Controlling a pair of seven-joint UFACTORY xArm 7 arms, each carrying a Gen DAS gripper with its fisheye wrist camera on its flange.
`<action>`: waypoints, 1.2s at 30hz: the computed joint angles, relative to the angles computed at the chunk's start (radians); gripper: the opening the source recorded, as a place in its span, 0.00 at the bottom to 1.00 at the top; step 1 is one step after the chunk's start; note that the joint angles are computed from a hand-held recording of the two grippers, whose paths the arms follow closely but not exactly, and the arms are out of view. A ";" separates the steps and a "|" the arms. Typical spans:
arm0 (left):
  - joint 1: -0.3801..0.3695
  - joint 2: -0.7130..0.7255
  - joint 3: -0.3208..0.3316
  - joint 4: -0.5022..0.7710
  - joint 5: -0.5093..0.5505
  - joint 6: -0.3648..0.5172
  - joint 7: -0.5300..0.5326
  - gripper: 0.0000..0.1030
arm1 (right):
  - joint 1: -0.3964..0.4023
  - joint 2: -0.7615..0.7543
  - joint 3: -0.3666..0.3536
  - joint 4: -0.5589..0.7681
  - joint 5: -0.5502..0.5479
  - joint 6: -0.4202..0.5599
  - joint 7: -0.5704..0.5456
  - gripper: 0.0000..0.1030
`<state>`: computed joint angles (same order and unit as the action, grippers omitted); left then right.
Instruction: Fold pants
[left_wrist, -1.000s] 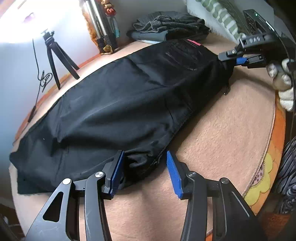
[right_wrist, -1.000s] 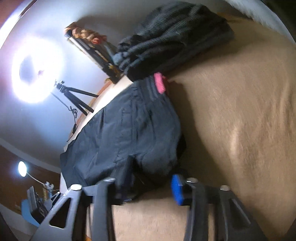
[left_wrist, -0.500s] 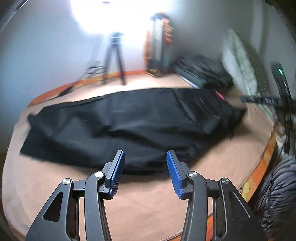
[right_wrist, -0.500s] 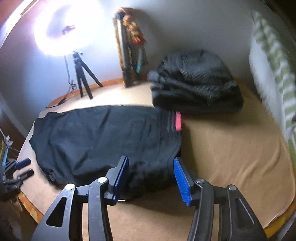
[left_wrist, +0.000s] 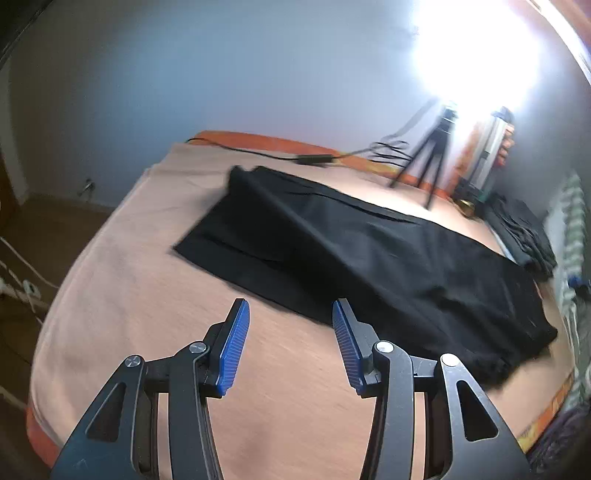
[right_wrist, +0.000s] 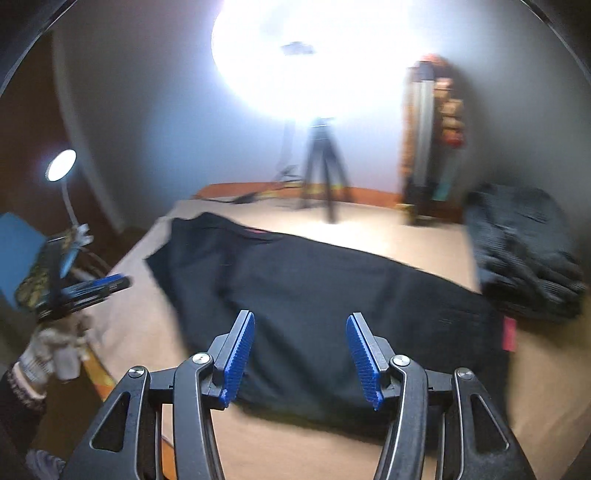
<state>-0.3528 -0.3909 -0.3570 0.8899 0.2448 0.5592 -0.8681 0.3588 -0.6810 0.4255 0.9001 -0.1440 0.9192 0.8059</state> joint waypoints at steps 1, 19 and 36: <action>0.005 0.005 0.007 -0.002 0.002 -0.005 0.003 0.44 | 0.003 0.032 0.004 0.007 0.007 -0.028 -0.001 0.53; 0.015 0.311 0.091 0.213 0.225 0.103 -0.104 0.44 | 0.164 0.338 -0.058 -0.022 0.042 -0.231 -0.088 0.53; -0.064 0.381 0.137 0.303 0.327 0.157 -0.172 0.05 | 0.169 0.374 -0.067 -0.032 0.038 -0.215 -0.096 0.53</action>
<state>-0.4166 -0.0094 -0.2204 1.1931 0.5719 0.7162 -1.0397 0.5279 -0.3066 0.3586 0.8680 -0.1058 0.7038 0.7100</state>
